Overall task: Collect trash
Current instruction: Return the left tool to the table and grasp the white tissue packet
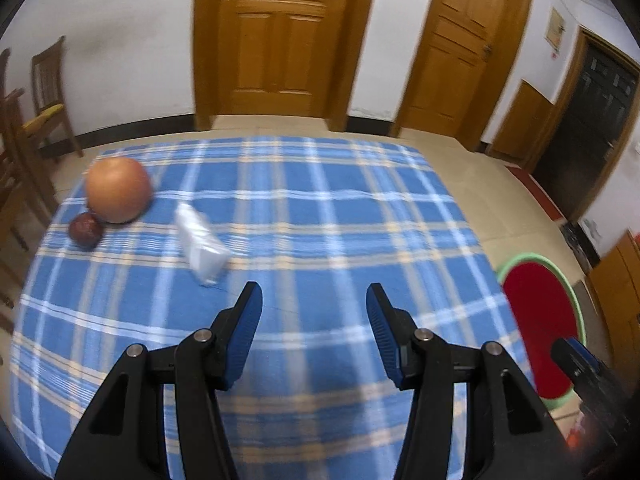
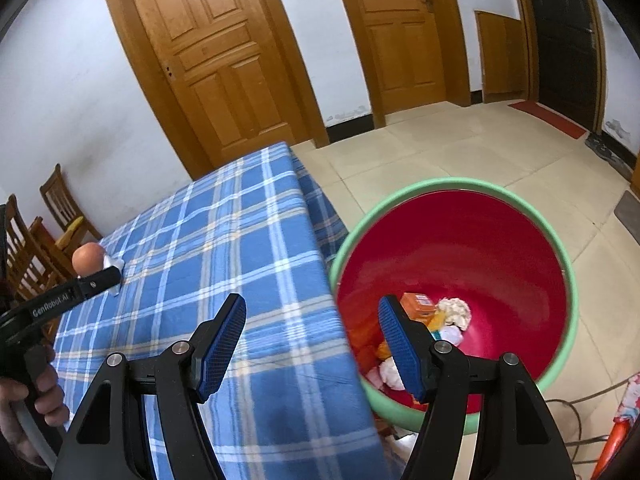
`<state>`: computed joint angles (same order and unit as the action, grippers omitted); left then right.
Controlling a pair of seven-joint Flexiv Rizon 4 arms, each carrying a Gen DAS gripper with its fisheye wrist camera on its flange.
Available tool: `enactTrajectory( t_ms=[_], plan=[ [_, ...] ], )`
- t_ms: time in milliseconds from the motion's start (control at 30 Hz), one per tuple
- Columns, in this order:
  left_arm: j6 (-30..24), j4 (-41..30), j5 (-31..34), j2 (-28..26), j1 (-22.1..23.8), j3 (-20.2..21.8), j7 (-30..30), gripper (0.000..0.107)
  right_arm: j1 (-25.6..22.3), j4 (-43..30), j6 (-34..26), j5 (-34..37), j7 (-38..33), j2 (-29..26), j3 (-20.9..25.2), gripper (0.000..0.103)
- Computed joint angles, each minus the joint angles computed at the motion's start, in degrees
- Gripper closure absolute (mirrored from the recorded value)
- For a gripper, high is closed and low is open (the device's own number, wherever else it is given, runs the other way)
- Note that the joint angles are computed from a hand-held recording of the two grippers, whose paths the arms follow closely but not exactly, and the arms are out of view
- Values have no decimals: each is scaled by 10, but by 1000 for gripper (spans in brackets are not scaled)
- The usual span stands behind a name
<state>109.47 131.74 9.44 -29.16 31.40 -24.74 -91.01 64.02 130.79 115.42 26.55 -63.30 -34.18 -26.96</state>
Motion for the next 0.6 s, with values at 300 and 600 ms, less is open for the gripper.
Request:
enactTrajectory(
  t_ms=[300,600],
  plan=[
    [-9,-48,-52,-29,-51,86,6,53,10,-10,-15,-13,6,-6,-7,33],
    [-31,-84,-94,-65,-69,106,22,53,17,-10,-26,-25,27,-15,-22,33]
  ],
)
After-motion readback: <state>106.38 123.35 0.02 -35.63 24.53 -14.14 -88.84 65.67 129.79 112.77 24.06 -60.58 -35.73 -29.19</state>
